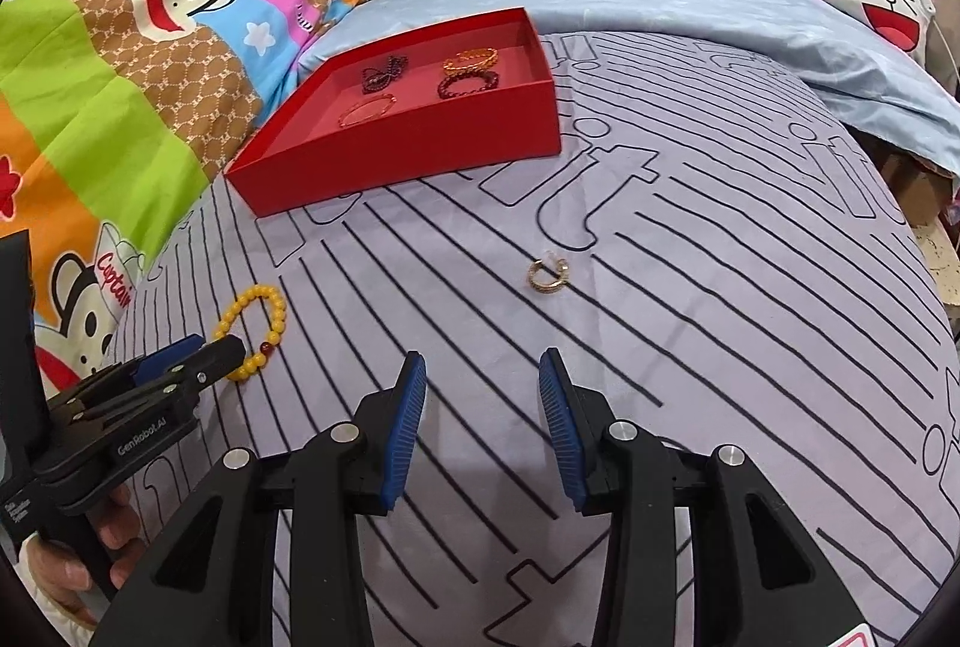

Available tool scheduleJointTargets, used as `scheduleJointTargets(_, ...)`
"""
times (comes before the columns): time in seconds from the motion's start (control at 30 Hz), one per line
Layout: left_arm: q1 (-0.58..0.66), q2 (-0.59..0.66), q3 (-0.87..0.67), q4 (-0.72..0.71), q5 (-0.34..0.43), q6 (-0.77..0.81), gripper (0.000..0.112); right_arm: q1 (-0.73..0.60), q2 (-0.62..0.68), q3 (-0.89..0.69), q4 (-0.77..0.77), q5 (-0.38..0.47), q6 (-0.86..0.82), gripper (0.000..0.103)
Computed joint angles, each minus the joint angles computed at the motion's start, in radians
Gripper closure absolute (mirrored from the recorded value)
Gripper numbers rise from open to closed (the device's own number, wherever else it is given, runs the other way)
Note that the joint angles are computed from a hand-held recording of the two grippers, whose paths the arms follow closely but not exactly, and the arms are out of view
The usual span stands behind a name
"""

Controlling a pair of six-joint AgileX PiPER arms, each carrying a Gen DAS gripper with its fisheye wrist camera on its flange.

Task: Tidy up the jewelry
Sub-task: 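Grasp the yellow bead bracelet with the right tool while the left tool grasps the gold hoop rings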

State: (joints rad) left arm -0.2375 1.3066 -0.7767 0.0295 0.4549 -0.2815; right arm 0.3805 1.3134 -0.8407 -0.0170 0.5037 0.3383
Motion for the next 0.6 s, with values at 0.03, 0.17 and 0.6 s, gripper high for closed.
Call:
scheduleJointTargets(0.03,0.012,-0.022,0.011,-0.031,0.008,0.031,0.069,0.01,0.005,-0.004,0.006,-0.001,-0.003,0.064)
scheduleJointTargets(0.17,0.038,-0.078,0.038,-0.049,0.041,0.058,0.068,0.071,0.042,-0.034,0.034,-0.005,-0.014,0.064)
scheduleJointTargets(0.6,0.148,-0.142,0.106,-0.169,0.065,0.218,0.068,0.229,0.264,-0.243,-0.077,-0.006,0.068,0.065)
